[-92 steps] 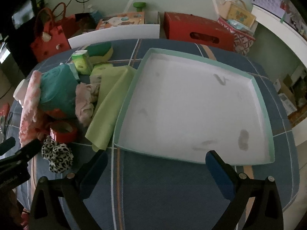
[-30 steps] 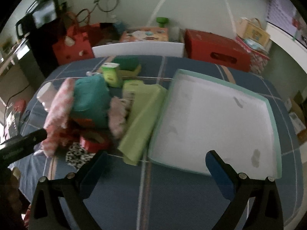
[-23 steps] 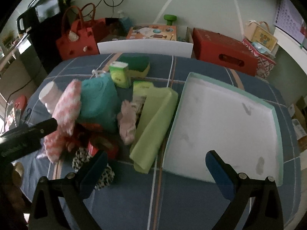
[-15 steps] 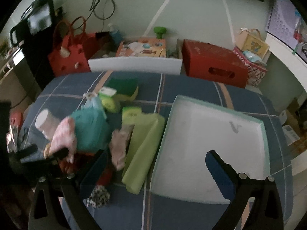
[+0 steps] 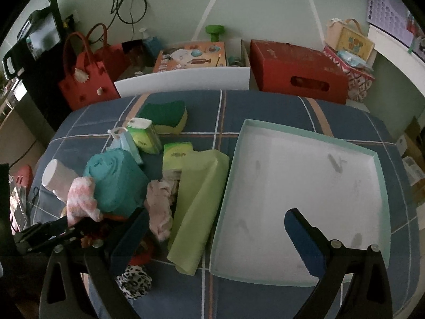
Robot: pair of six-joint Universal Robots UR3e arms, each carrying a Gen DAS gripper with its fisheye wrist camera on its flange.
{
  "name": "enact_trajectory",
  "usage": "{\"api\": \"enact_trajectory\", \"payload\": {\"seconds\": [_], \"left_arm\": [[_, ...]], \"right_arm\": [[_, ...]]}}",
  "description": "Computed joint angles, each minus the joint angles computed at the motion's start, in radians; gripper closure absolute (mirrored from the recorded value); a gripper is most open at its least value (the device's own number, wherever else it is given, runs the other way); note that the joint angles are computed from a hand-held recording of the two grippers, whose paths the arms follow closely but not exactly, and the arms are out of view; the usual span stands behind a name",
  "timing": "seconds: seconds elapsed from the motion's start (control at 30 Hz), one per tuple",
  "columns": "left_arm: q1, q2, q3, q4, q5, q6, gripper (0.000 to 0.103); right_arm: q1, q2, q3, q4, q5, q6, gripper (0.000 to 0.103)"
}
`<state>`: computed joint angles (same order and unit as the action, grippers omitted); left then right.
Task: Organize soft objects
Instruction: 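Grasp the pink-and-white striped towel with the left tool while the right tool grasps the beige cloth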
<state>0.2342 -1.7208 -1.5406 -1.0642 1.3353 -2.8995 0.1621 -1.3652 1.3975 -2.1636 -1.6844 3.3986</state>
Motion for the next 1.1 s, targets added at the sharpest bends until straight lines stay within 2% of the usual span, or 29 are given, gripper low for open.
{"api": "enact_trajectory", "payload": {"seconds": [0.1, 0.27, 0.43, 0.6, 0.77, 0.93, 1.0, 1.1], "left_arm": [[0.007, 0.017, -0.022, 0.019, 0.000, -0.003, 0.079], [0.030, 0.058, -0.063, 0.038, -0.018, -0.001, 0.085], [0.065, 0.098, -0.090, 0.045, -0.061, -0.002, 0.085], [0.065, 0.088, -0.082, 0.029, -0.059, 0.015, 0.085], [0.086, 0.098, -0.092, 0.041, -0.094, 0.009, 0.085], [0.113, 0.130, -0.116, 0.055, -0.128, 0.005, 0.085], [0.142, 0.163, -0.135, 0.060, -0.163, 0.011, 0.085], [0.168, 0.197, -0.153, 0.063, -0.184, 0.026, 0.085]], "right_arm": [[-0.009, -0.017, 0.025, -0.011, 0.014, 0.005, 0.000], [-0.011, -0.037, 0.050, -0.026, 0.021, 0.012, 0.000], [-0.005, -0.037, 0.060, -0.043, 0.019, 0.013, 0.000], [-0.007, -0.038, 0.092, -0.114, 0.049, -0.009, 0.000], [0.005, -0.031, 0.108, -0.171, 0.043, -0.029, 0.000], [-0.004, -0.016, 0.127, -0.199, 0.108, -0.050, 0.000], [0.005, -0.002, 0.124, -0.206, 0.122, -0.067, 0.002], [0.030, 0.033, 0.100, -0.204, 0.130, -0.100, 0.015]]}}
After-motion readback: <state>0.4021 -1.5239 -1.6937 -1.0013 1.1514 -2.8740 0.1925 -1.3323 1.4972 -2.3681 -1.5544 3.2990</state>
